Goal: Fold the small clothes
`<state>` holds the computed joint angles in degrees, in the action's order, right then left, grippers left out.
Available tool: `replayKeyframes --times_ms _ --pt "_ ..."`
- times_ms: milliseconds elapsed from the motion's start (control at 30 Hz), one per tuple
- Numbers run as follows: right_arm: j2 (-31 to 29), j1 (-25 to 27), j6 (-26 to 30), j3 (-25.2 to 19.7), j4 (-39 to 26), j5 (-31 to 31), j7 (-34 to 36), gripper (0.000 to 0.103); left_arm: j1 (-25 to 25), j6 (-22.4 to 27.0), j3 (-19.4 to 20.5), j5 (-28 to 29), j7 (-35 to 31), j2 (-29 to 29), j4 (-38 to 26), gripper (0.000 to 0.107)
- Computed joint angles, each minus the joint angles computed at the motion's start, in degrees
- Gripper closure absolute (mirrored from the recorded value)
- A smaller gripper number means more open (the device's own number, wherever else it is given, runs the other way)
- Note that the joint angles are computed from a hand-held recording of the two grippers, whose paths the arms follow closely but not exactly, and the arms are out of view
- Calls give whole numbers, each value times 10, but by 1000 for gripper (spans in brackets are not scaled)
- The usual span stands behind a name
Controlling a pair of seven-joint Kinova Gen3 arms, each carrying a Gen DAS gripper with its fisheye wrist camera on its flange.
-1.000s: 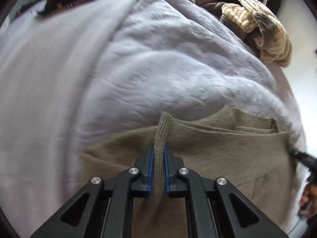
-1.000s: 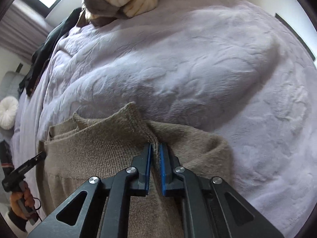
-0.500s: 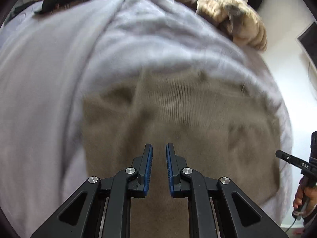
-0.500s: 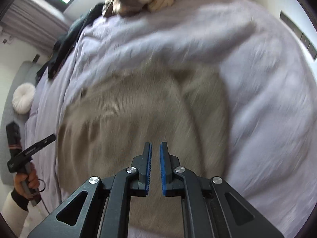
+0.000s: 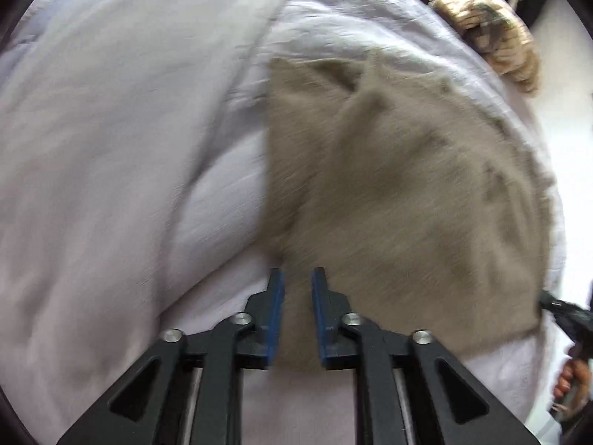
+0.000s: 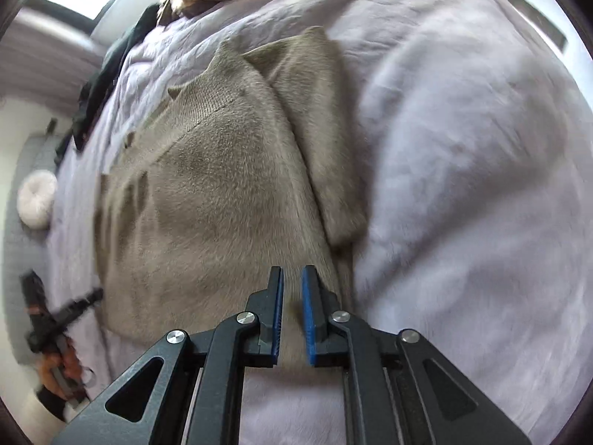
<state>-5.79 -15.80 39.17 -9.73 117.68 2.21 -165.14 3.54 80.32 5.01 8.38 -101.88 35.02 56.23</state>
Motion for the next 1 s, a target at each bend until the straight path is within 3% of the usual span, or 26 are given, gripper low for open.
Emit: replayKeyframes --times_ms 33,67,167,200,233,333,467,567,633,667,700,733,833,1000 --pt "-16 7 -23 -8 19 -20 -10 90 -5 -8 2 -4 11 -13 16 29" --pt "-26 24 -47 -25 35 -43 -11 88 -20 -26 14 1 22 -32 40 16" --pt "-60 101 -109 -104 84 -113 -10 65 -65 -28 41 33 27 -52 70 16" --pt "-71 125 -132 -131 100 -136 -14 54 -64 -19 31 44 32 -51 72 16" --pt "-77 145 -155 -157 112 -150 -27 51 -60 -9 14 65 31 -47 70 16" --pt "-101 207 -218 -237 154 -186 -84 50 -77 26 11 114 45 -23 68 16" --pt "-131 303 -297 -343 202 -201 -173 50 -103 30 19 172 71 -5 92 16" --pt "-149 382 -362 -421 234 -197 -243 50 -118 6 26 222 92 0 114 16" --pt "-143 419 -381 -448 236 -178 -284 51 -119 -13 23 230 104 -2 123 20" --pt "-134 421 -376 -445 232 -167 -292 56 -117 -22 20 230 115 -3 124 37" --pt "-124 413 -362 -432 223 -153 -291 84 -113 -26 17 225 124 -3 121 53" --pt "-117 394 -339 -408 210 -132 -280 94 -114 -30 16 223 124 -3 121 79" --pt "-111 325 -269 -329 155 -66 -214 94 -127 -39 33 227 81 -19 125 84" --pt "-85 193 -156 -201 95 -30 -142 94 -109 -44 22 182 24 -47 131 84"
